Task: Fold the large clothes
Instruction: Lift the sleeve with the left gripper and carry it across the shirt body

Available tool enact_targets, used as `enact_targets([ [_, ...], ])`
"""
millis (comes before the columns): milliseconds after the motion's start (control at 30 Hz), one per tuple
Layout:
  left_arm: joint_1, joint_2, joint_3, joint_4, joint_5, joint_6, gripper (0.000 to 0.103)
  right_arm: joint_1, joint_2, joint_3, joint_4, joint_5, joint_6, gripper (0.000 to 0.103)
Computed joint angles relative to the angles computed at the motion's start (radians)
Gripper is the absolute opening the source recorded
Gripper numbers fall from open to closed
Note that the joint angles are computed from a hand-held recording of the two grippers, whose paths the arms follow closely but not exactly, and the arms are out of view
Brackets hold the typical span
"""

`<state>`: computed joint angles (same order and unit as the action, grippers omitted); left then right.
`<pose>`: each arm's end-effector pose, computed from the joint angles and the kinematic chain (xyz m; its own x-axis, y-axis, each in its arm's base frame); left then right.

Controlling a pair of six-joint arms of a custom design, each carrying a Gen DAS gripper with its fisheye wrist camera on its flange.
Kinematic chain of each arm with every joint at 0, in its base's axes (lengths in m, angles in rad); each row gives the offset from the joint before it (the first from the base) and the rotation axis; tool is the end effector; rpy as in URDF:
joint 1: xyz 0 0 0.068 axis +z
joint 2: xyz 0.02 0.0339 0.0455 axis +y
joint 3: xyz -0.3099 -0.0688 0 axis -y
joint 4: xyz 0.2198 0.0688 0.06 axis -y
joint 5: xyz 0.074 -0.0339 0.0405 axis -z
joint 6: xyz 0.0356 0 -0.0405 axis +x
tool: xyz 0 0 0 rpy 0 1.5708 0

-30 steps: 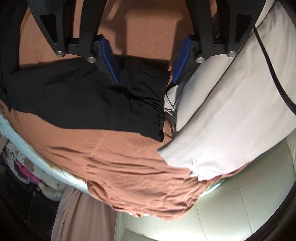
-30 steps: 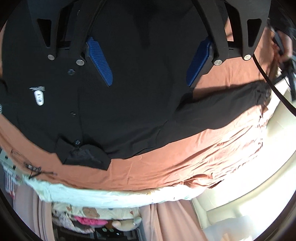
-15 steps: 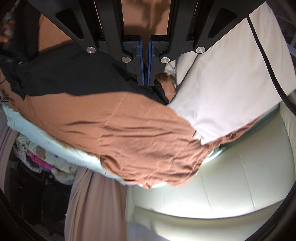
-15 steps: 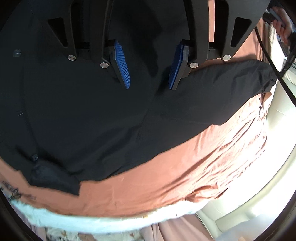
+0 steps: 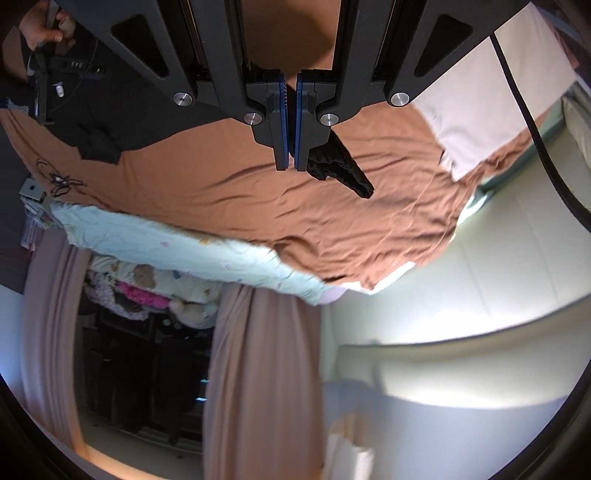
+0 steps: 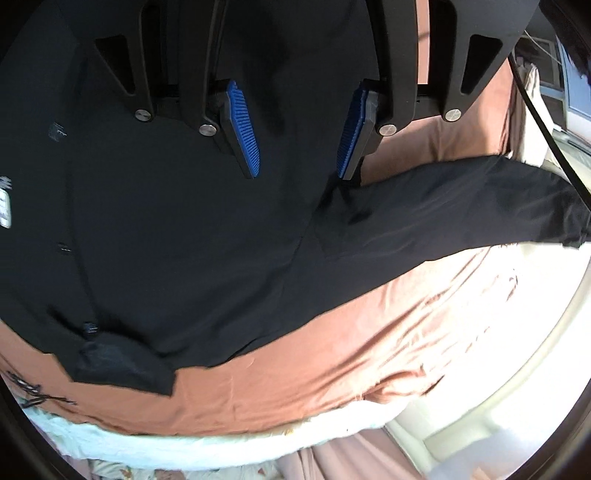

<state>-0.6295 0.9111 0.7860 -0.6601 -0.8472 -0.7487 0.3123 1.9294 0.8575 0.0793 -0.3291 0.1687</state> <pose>0.1165 -0.0518 0.3215 -0.3923 -0.2718 -0.8788 -0.4173 0.9040 -0.0933 0.3252 0.1171 0.1492 -0.8627 -0.1116 -0.4933 -0.3185 0.8775 0.3586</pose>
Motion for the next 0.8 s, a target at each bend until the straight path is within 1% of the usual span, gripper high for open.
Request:
enact_targets([
  [33,-0.032,0.031,0.039,-0.002,-0.02,0.001,0.002,-0.02,-0.039,-0.042,0.024,0.005,0.0,0.062],
  [67,-0.054,0.064,0.08,0.002,-0.031,0.01,0.002,-0.041,-0.073,-0.083,0.05,0.0,-0.007,0.069],
  [133,-0.09,0.117,0.149,0.011,-0.039,0.031,0.002,-0.109,-0.147,-0.161,0.083,-0.05,-0.024,0.069],
  [233,-0.154,0.233,0.284,0.025,-0.068,0.082,0.002,-0.216,-0.225,-0.239,0.089,-0.104,-0.056,0.069],
  [367,-0.205,0.361,0.438,0.047,-0.071,0.155,0.002,-0.375,-0.288,-0.307,0.067,-0.191,-0.106,0.069],
  [500,-0.235,0.502,0.612,0.061,-0.053,0.225,0.002,-0.496,-0.267,-0.321,0.084,-0.252,-0.155,0.069],
  [600,-0.256,0.621,0.744,0.063,-0.033,0.286,0.002,-0.555,-0.243,-0.337,0.135,-0.294,-0.172,0.069],
  [667,-0.26,0.681,0.811,0.067,-0.009,0.315,0.002,-0.582,-0.194,-0.32,0.154,-0.287,-0.181,0.069],
  [700,-0.268,0.727,0.858,0.072,0.003,0.333,0.002,-0.626,-0.197,-0.317,0.127,-0.313,-0.209,0.069],
  [800,-0.267,0.827,0.965,0.087,0.052,0.384,0.002,-0.67,-0.192,-0.314,0.118,-0.33,-0.19,0.069],
])
